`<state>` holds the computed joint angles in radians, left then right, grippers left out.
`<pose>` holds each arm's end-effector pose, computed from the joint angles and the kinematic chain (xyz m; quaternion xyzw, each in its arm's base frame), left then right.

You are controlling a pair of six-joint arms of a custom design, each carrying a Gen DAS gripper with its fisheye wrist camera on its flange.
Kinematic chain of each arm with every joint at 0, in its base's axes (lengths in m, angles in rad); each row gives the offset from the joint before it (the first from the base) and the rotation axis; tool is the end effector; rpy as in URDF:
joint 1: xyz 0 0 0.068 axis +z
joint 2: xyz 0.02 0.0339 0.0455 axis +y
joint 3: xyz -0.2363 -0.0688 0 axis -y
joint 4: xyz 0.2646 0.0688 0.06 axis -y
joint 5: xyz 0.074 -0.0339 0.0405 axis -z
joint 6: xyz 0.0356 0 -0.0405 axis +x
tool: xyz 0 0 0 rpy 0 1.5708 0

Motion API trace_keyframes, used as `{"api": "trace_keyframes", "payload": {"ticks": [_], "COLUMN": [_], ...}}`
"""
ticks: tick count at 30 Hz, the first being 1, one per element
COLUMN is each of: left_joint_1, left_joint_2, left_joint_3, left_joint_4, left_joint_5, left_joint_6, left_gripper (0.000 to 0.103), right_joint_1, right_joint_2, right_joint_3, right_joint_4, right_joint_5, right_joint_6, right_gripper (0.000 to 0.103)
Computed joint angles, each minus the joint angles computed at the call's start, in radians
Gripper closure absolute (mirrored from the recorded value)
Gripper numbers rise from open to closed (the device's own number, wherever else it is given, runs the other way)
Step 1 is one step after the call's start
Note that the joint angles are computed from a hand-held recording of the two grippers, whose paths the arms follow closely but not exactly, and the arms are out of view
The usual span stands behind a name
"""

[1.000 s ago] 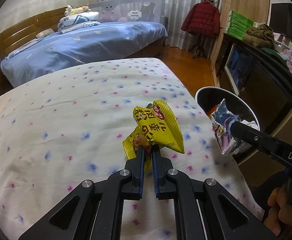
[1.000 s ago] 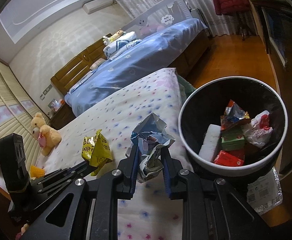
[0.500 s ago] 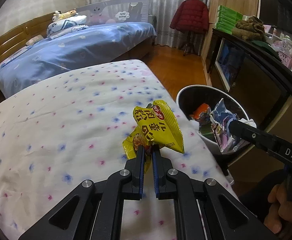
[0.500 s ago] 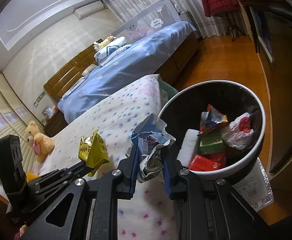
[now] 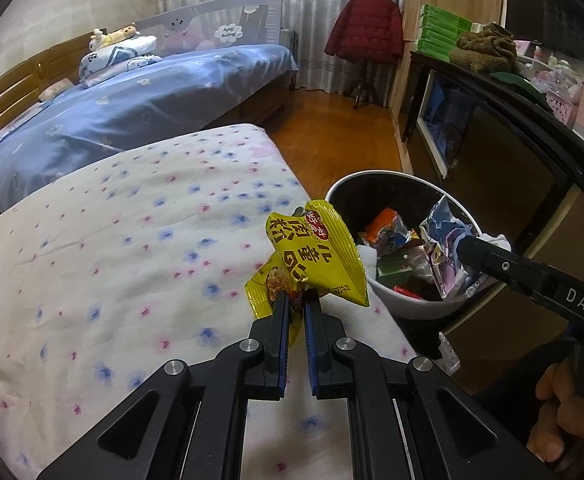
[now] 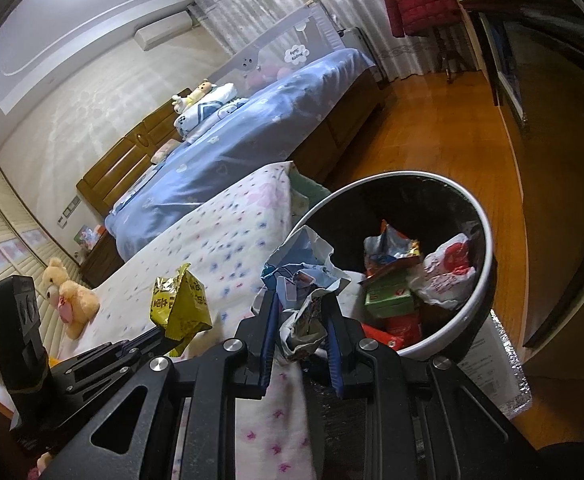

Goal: Collect trash
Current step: 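Lift and carry the yellow bag and crumpled wrapper over the trash bin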

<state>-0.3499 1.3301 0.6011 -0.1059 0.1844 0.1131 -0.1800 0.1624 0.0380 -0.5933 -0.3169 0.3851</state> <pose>0.2553 -0.1001 0.1307 0.2454 0.8967 -0.1276 0.3455 0.1378 -0.0138 0.1075 0.1880 0.8815 0.1847 0.3917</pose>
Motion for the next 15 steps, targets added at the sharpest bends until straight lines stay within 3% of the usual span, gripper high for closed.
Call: {"api": "trace_keyframes", "payload": {"ticks": [15], "left_joint_1": [-0.058], "left_joint_2": [0.048], "left_joint_3": [0.043], "left_joint_4": [0.013], "left_joint_5": [-0.023], "left_joint_6": [-0.016], "left_gripper": [0.096], "right_joint_1": [-0.152], "right_joint_2": [0.106], "right_joint_3": [0.030], "right_joint_4": [0.047], "right_joint_5": [-0.075], "right_joint_6": [-0.092], "right_gripper": [0.081]}}
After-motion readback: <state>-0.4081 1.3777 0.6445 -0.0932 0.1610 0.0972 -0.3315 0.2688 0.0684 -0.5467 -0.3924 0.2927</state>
